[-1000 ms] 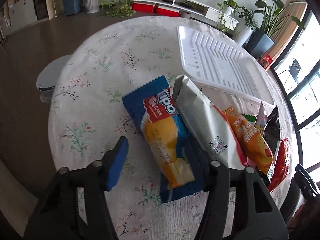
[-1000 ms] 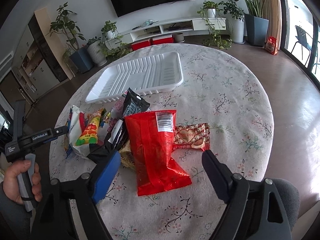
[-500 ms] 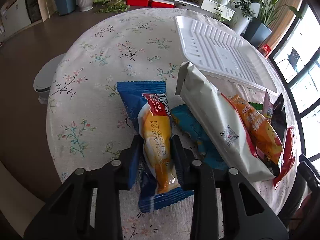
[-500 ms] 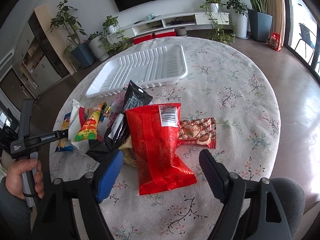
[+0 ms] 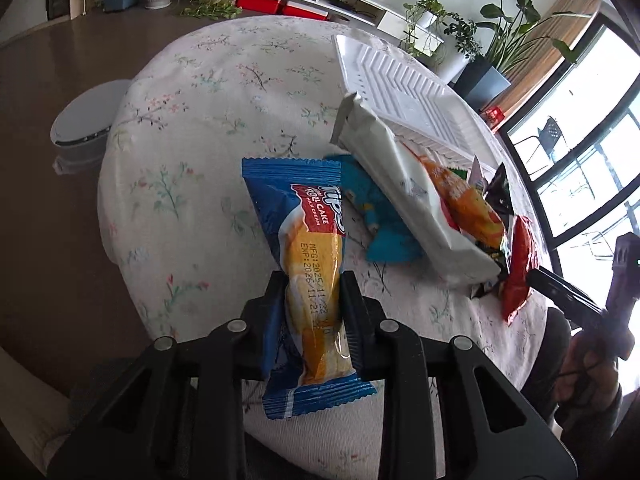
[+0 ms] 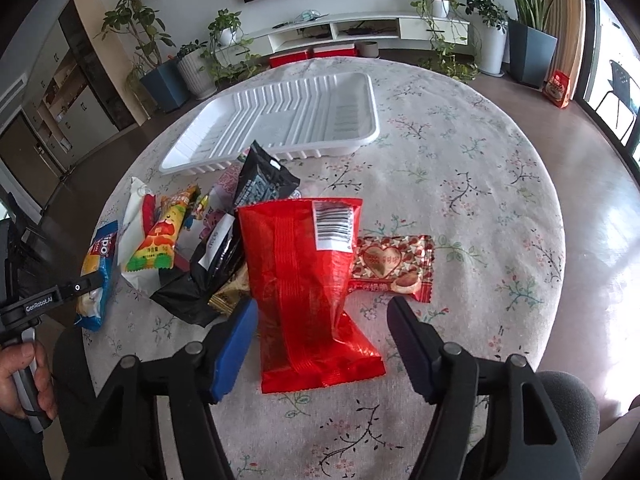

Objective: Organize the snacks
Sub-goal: 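Grasp the blue Tipo cake bar with the left tool while the right tool grasps the red packet, then carry both packets into the white tray and open both tools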

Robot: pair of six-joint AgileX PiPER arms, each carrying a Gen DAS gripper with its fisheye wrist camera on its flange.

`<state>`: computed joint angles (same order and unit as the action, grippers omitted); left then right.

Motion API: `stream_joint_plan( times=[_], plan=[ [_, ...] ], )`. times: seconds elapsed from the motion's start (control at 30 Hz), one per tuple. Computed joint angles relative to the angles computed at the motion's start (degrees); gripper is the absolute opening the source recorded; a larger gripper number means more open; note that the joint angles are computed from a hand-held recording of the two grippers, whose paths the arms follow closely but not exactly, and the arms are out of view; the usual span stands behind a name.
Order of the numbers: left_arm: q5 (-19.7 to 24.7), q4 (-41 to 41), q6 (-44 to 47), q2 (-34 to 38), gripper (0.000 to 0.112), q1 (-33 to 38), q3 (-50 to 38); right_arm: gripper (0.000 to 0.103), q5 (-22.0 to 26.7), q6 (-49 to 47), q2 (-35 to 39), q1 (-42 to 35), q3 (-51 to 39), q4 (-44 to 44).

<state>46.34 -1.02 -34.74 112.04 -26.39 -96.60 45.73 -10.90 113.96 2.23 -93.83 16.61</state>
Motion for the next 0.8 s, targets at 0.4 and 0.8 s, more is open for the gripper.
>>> stream_joint_plan(
  times=[0.4,0.8],
  plan=[
    [-5.37,-4.59,2.87,-1.54,0.025,-0.60,5.13,0.048,3.00,-2.58,4.19,0.02,-3.14,2.36],
    [-8.47,-8.09,6.60,-4.20,0.025,0.14,9.02,0.030,2.86,-8.80,1.25,-3.13,0.81,11.13]
  ],
)
